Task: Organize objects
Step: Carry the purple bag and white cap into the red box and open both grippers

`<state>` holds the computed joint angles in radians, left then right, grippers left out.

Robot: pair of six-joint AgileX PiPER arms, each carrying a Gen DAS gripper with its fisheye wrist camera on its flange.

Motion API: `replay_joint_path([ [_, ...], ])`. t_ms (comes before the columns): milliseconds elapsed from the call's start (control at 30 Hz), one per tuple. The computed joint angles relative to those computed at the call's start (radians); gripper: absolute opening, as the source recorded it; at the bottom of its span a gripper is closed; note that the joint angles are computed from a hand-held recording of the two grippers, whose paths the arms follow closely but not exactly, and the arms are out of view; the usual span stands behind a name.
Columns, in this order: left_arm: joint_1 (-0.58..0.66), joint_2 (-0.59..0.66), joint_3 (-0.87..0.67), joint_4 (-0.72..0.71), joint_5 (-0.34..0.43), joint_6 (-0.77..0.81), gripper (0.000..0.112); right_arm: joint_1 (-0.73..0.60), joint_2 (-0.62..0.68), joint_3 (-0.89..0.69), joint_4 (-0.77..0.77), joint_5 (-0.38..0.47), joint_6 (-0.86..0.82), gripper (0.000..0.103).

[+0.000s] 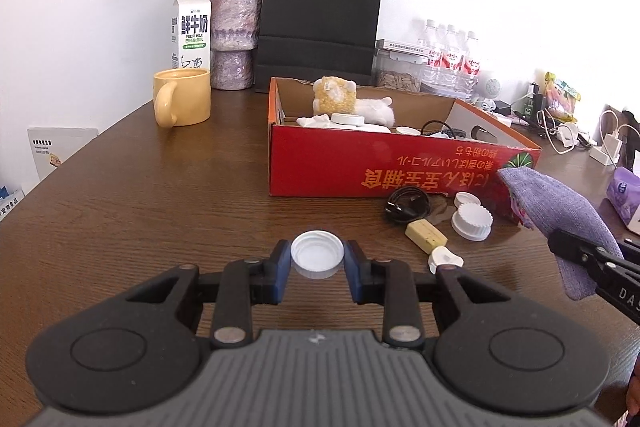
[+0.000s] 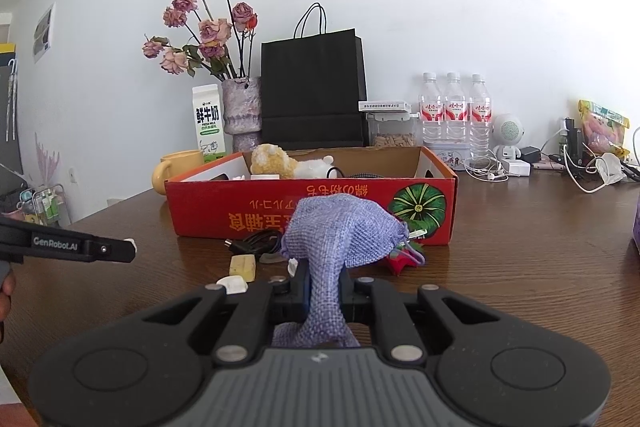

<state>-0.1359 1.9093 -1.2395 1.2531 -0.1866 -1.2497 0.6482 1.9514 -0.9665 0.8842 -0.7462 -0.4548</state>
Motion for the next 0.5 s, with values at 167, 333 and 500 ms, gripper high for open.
replay_joint_path([
  [167,-0.011,-0.006,0.014,-0.03,0.0,0.034,0.029,0.004,0.001,-0.004,0.011,0.001,-0.013,0.01],
  [333,-0.019,-0.011,0.012,-0.083,0.002,0.089,0.029,0.0,-0.003,-0.003,-0.009,0.003,-0.004,0.01],
  [500,-0.032,-0.011,-0.011,-0.116,0.011,0.115,0.029,-0.018,-0.014,-0.02,-0.029,0.04,-0.008,0.01],
])
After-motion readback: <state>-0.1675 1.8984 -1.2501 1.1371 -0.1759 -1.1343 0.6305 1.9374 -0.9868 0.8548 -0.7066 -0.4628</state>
